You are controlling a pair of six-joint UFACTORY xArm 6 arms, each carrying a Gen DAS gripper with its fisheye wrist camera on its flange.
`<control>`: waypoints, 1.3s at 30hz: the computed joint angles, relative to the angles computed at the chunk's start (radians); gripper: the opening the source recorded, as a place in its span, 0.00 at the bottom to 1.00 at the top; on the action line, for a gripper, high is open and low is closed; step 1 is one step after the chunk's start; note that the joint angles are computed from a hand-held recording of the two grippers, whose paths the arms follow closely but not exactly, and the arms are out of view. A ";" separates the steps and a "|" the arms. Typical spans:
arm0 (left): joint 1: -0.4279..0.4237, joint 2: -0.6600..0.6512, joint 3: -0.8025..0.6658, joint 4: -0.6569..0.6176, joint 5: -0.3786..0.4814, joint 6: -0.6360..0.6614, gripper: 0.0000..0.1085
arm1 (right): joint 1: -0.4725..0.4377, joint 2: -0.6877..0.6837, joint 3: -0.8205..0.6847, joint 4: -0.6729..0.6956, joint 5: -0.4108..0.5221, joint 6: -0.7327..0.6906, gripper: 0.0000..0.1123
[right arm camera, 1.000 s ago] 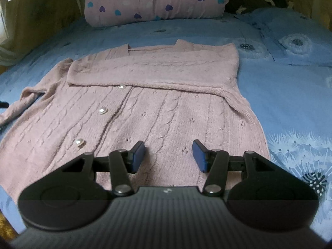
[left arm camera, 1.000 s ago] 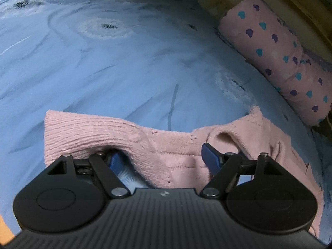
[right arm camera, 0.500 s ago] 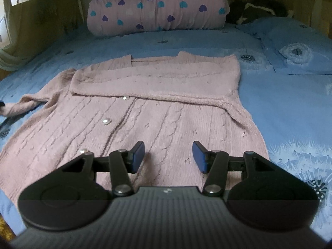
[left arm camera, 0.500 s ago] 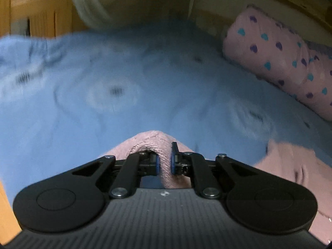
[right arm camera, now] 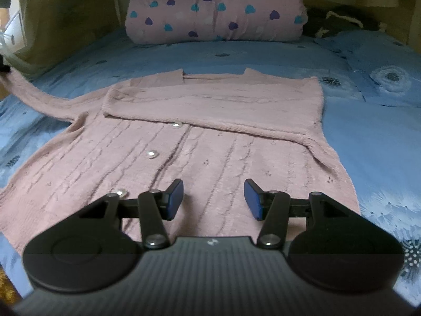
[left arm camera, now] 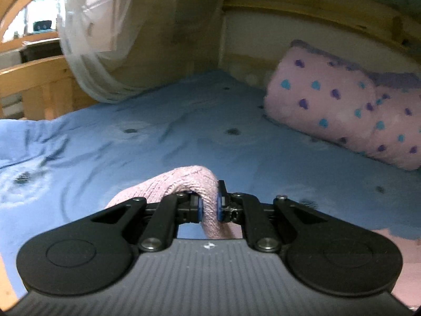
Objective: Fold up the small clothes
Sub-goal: 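Lay the held cuff across the cardigan body with the left gripper, open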
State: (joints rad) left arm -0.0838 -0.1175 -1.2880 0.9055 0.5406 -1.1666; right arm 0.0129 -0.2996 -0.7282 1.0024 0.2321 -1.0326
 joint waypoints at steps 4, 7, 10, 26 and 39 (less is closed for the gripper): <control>-0.055 0.018 -0.044 -0.018 -0.031 0.000 0.11 | -0.023 0.008 -0.036 0.013 0.049 -0.001 0.47; -0.113 0.052 -0.103 -0.016 -0.044 -0.005 0.11 | -0.036 0.012 -0.053 0.063 0.037 -0.024 0.47; -0.174 0.100 -0.176 -0.035 -0.059 -0.008 0.10 | -0.057 0.012 -0.057 0.086 0.048 -0.005 0.47; -0.456 0.561 -0.719 -0.296 -0.043 0.209 0.11 | -0.098 0.008 -0.056 0.128 0.078 -0.003 0.47; -0.569 1.053 -1.238 -0.555 0.190 0.397 0.11 | -0.116 0.019 -0.060 0.037 0.063 0.111 0.47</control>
State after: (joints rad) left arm -0.6532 0.9359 -2.5263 0.3505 0.7302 -0.7700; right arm -0.1030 -0.2806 -0.7879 1.0392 0.2948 -0.9212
